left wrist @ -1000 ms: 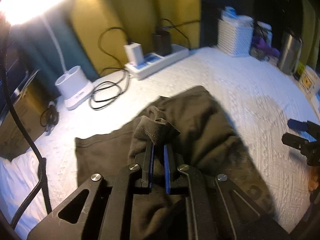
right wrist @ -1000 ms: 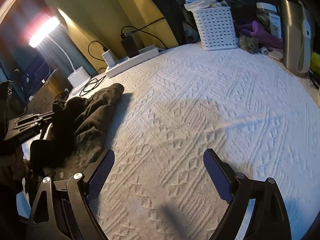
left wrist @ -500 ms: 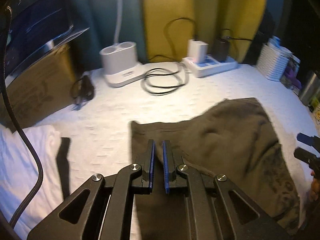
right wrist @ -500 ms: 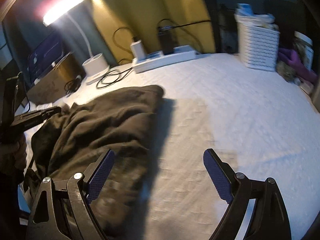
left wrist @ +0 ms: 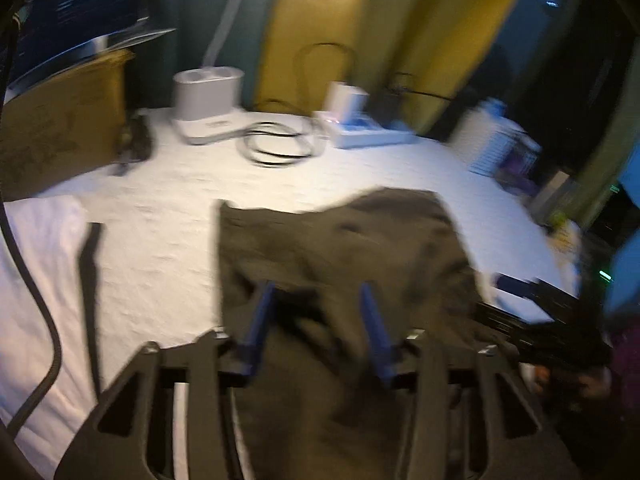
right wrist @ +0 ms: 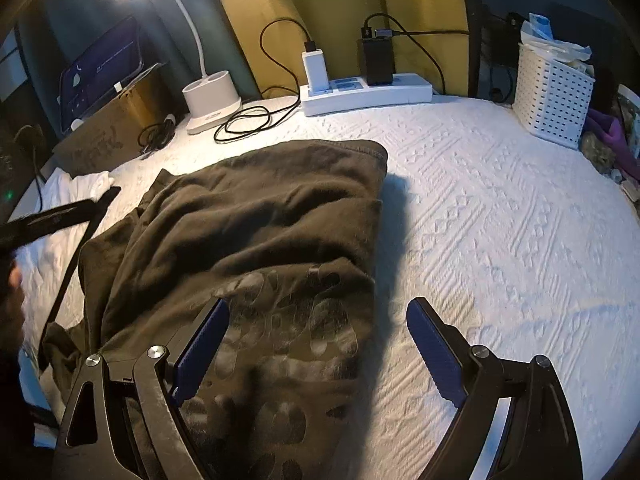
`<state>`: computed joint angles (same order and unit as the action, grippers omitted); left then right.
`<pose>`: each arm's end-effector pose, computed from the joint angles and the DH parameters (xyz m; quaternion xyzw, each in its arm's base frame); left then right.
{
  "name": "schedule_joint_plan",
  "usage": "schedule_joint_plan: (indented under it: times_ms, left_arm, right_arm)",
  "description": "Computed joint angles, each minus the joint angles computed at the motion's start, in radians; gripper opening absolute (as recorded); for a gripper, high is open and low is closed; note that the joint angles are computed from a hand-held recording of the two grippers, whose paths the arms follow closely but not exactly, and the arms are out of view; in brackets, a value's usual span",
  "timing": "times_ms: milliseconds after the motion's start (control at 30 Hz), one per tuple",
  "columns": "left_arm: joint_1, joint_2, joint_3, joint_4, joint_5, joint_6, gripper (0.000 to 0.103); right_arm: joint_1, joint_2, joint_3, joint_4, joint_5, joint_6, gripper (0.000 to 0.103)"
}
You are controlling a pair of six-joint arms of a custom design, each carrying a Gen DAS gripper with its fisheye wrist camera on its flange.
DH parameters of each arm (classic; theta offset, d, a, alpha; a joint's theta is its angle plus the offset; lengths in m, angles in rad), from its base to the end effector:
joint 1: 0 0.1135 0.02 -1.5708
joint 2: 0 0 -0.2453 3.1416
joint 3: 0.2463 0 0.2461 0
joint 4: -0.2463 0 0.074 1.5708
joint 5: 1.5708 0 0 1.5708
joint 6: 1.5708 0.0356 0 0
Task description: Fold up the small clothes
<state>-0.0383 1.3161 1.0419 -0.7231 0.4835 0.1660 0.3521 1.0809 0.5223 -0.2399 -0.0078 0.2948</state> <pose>0.2606 -0.0266 0.2554 0.1623 0.9195 -0.2116 0.2887 0.2019 0.0745 0.1758 -0.0280 0.9259 0.1231 0.3559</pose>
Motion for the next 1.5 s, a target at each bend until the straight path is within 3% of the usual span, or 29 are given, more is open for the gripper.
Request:
schedule_joint_plan:
  times_ms: [333, 433, 667, 733, 833, 1033, 1167, 1200, 1267, 1467, 1500]
  left_arm:
    - [-0.198, -0.119, -0.113, -0.039, -0.042, 0.037, 0.048]
    - [-0.235, -0.135, -0.153, -0.052, -0.098, 0.064, 0.048]
    - [-0.175, -0.226, -0.253, -0.091, -0.108, 0.089, 0.045]
    - [-0.181, -0.296, -0.289, -0.098, -0.132, 0.107, 0.012]
    - [-0.15, -0.372, -0.312, -0.135, -0.103, 0.124, 0.0]
    - [-0.072, -0.488, -0.369, -0.208, -0.08, 0.156, 0.0]
    - [-0.031, -0.514, -0.418, -0.237, -0.082, 0.185, 0.0]
    - [-0.024, -0.517, -0.422, -0.251, -0.079, 0.191, 0.0]
    - [-0.022, -0.54, -0.424, -0.272, -0.089, 0.183, 0.0]
    - [-0.007, -0.597, -0.378, -0.289, -0.067, 0.169, 0.003]
    - [-0.009, -0.597, -0.373, -0.282, -0.063, 0.163, 0.012]
  right_arm:
    - [0.01, -0.205, -0.077, -0.11, 0.038, 0.03, 0.091]
    - [0.006, -0.262, -0.103, -0.144, 0.042, 0.037, 0.091]
    - [0.054, -0.392, -0.158, -0.217, 0.072, 0.071, 0.091]
    - [0.09, -0.418, -0.168, -0.232, 0.092, 0.087, 0.091]
    - [0.183, -0.45, -0.178, -0.259, 0.146, 0.132, 0.091]
    - [0.39, -0.445, -0.204, -0.278, 0.267, 0.242, 0.091]
    - [0.561, -0.365, -0.232, -0.26, 0.387, 0.342, 0.091]
    - [0.647, -0.338, -0.239, -0.257, 0.476, 0.384, 0.091]
    - [0.719, -0.339, -0.252, -0.27, 0.54, 0.438, 0.091]
    - [0.779, -0.396, -0.263, -0.348, 0.581, 0.507, 0.091]
    - [0.8, -0.407, -0.265, -0.366, 0.594, 0.527, 0.091]
